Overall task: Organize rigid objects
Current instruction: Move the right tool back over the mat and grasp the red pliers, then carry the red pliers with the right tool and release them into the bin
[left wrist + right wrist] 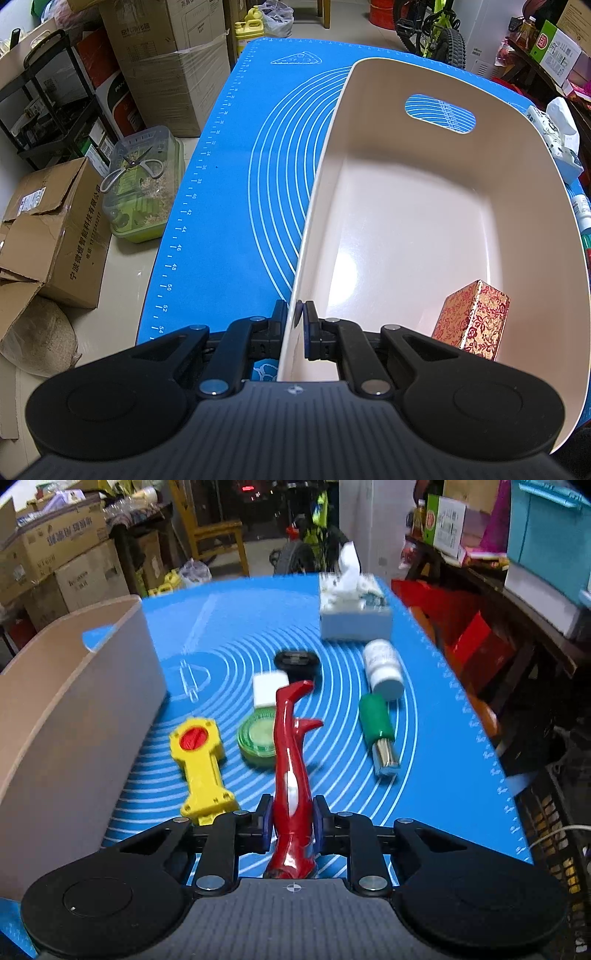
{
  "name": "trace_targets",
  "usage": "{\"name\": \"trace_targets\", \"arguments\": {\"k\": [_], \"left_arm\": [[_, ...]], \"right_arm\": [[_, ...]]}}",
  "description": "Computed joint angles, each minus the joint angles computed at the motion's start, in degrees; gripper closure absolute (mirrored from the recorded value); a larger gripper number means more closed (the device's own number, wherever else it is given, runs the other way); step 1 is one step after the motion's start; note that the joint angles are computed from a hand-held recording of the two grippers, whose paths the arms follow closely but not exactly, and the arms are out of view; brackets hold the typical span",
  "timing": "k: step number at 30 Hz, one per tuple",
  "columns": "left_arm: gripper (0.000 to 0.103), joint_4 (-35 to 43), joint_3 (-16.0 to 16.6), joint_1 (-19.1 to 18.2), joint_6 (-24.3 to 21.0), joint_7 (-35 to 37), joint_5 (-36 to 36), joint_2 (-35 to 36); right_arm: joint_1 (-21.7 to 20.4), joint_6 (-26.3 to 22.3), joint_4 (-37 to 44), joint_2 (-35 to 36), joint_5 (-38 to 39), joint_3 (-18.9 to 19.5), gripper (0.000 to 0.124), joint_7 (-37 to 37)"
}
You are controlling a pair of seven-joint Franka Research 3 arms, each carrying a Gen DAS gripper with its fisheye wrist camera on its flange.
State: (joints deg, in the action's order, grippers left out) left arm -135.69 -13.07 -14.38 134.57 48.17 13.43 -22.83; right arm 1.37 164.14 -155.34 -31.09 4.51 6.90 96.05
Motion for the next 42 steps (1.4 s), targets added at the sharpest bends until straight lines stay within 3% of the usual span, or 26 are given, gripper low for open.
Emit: {"name": "trace_targets", "arguments": {"k": [17, 28, 42], "left_arm": [[0.092, 0.0, 0.0, 0.0, 0.0, 0.0, 0.0, 0.0], [0.093, 0.0, 0.0, 0.0, 0.0, 0.0, 0.1, 0.0], [0.093, -0.1, 0.0, -0.1, 0.1, -0.1, 0.1, 0.0]], "right_arm": [[5.1, 5.2, 4.9, -3.5, 3.6, -0.5, 0.093, -4.9], [11.0, 8.9, 14.4, 4.9, 6.4, 1.2, 0.093, -8.2], [14.0, 5.3, 18.5, 13.1, 2.5, 4.8, 0.093, -6.4]]}}
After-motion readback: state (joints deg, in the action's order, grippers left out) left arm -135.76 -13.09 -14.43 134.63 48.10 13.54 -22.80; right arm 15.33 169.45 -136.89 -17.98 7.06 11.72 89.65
